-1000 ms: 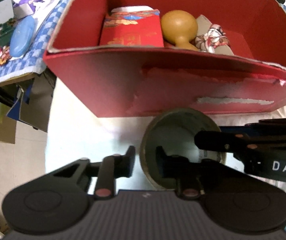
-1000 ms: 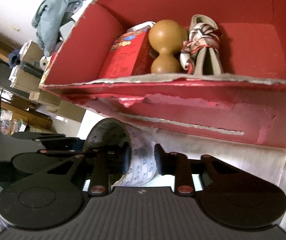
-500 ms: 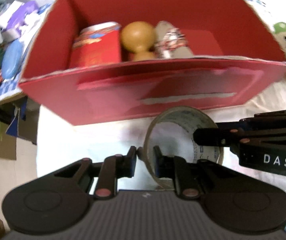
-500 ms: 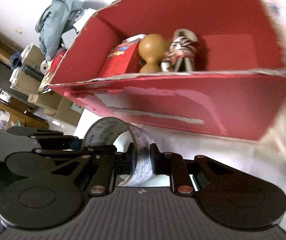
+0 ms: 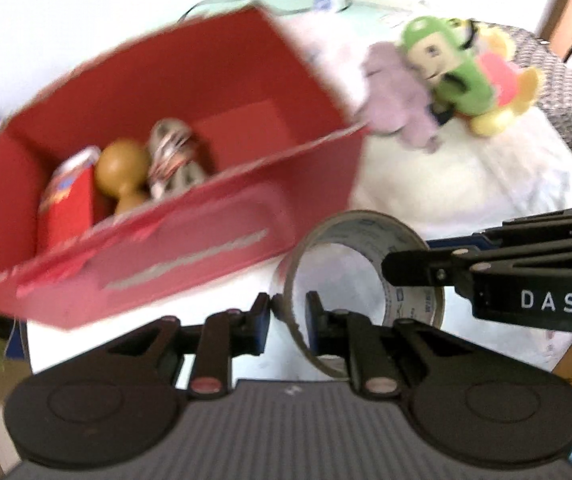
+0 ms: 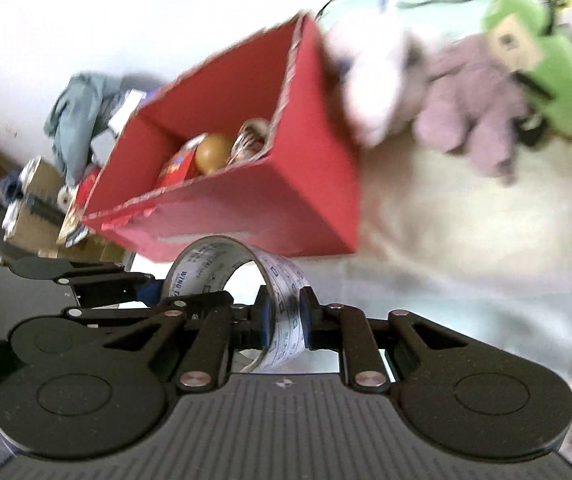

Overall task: Organize objects
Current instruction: 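Lift the tape roll with the right gripper and carry it over the box, then lower the tape roll into the box beside the shoe toy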

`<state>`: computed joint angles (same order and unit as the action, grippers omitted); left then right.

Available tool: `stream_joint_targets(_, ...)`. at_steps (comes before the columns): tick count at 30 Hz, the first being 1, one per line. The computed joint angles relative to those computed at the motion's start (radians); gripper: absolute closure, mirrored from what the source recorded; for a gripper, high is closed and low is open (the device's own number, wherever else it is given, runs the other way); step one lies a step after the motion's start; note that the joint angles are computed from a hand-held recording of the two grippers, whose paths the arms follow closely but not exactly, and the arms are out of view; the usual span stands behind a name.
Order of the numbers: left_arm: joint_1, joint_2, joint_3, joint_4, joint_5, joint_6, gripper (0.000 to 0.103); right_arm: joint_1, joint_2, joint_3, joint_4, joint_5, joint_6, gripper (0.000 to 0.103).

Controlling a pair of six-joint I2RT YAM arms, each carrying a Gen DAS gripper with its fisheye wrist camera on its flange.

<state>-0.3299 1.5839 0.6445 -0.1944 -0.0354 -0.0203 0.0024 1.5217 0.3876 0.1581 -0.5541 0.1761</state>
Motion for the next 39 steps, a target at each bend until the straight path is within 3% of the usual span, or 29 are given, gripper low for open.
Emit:
stream_joint_targets(7, -0.074, -0.073, 0.084, -0.014, 0.007, 0.01, 0.088, -0.121, -0.236, -0.018, -0.084, -0.01, -0.033, 0.086)
stream_joint_targets(13, 0.033, -0.129, 0.147, -0.033, 0.103, 0.089, 0.088, -0.032, -0.287, 0.04, -0.034, 0.092, 0.031, 0.085)
stream_joint_targets(19, 0.185, -0.069, 0.263, -0.071, 0.219, 0.185, 0.088, 0.09, -0.157, 0.176, 0.007, 0.201, 0.075, 0.086)
stream_joint_targets(28, 0.381, 0.245, 0.462, -0.115, 0.398, 0.332, 0.085, 0.249, 0.161, 0.427, -0.027, 0.376, 0.142, 0.086)
stream_joint_targets(30, 0.406, 0.318, 0.511, -0.13, 0.426, 0.353, 0.08, 0.276, 0.225, 0.482, -0.046, 0.423, 0.148, 0.086)
stream_joint_targets(32, 0.416, 0.374, 0.55, -0.138, 0.424, 0.367, 0.057, 0.301, 0.284, 0.54, -0.077, 0.478, 0.145, 0.088)
stream_joint_targets(34, 0.416, 0.41, 0.563, -0.123, 0.397, 0.396, 0.052, 0.32, 0.34, 0.605, -0.126, 0.515, 0.137, 0.088)
stream_joint_targets(36, 0.414, 0.44, 0.579, -0.123, 0.368, 0.419, 0.041, 0.339, 0.388, 0.66, -0.171, 0.551, 0.12, 0.088)
stream_joint_targets(39, 0.426, 0.475, 0.602, -0.114, 0.352, 0.449, 0.036, 0.367, 0.448, 0.734, -0.225, 0.615, 0.093, 0.09)
